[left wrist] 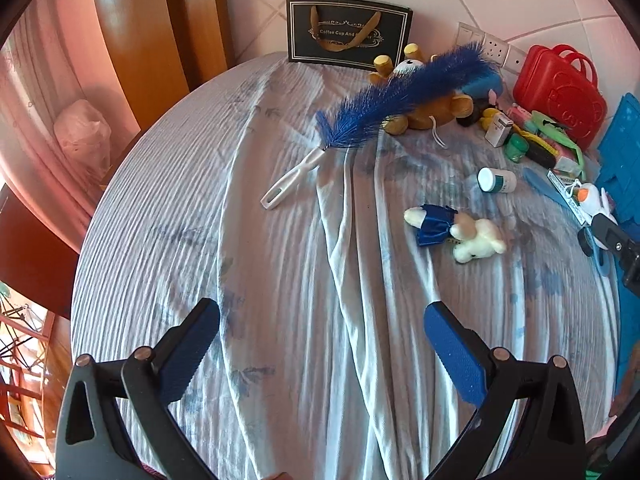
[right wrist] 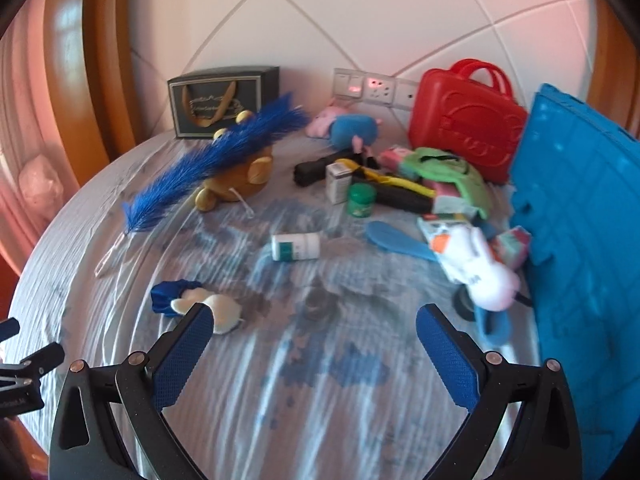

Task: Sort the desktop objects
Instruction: 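Reach the right gripper to the white pill bottle and the left gripper to the plush doll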

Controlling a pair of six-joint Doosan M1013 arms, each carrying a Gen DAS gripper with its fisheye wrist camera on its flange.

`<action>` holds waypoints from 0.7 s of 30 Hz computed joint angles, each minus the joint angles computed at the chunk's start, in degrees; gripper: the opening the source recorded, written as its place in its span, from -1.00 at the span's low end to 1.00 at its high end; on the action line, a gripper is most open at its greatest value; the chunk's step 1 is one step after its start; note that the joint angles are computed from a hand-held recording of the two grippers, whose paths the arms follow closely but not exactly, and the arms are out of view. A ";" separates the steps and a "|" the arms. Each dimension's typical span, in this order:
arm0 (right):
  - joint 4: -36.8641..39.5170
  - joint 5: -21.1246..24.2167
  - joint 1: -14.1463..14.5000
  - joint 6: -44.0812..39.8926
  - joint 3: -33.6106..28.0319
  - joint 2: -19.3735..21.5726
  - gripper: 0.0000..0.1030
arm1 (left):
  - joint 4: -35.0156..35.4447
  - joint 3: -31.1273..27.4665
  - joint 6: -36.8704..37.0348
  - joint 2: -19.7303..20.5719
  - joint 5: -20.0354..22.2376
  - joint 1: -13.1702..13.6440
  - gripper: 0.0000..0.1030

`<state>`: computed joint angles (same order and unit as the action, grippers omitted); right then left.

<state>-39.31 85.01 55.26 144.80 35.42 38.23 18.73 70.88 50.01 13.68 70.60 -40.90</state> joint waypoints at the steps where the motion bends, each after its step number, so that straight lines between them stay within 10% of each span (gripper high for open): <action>1: -0.05 0.84 -0.10 -0.81 -1.03 0.90 1.00 | 0.17 -0.69 1.08 0.70 0.09 0.15 1.00; 21: 10.59 2.54 -9.10 -10.33 -13.18 10.75 0.99 | -8.68 -9.74 21.23 11.83 -9.52 0.35 1.00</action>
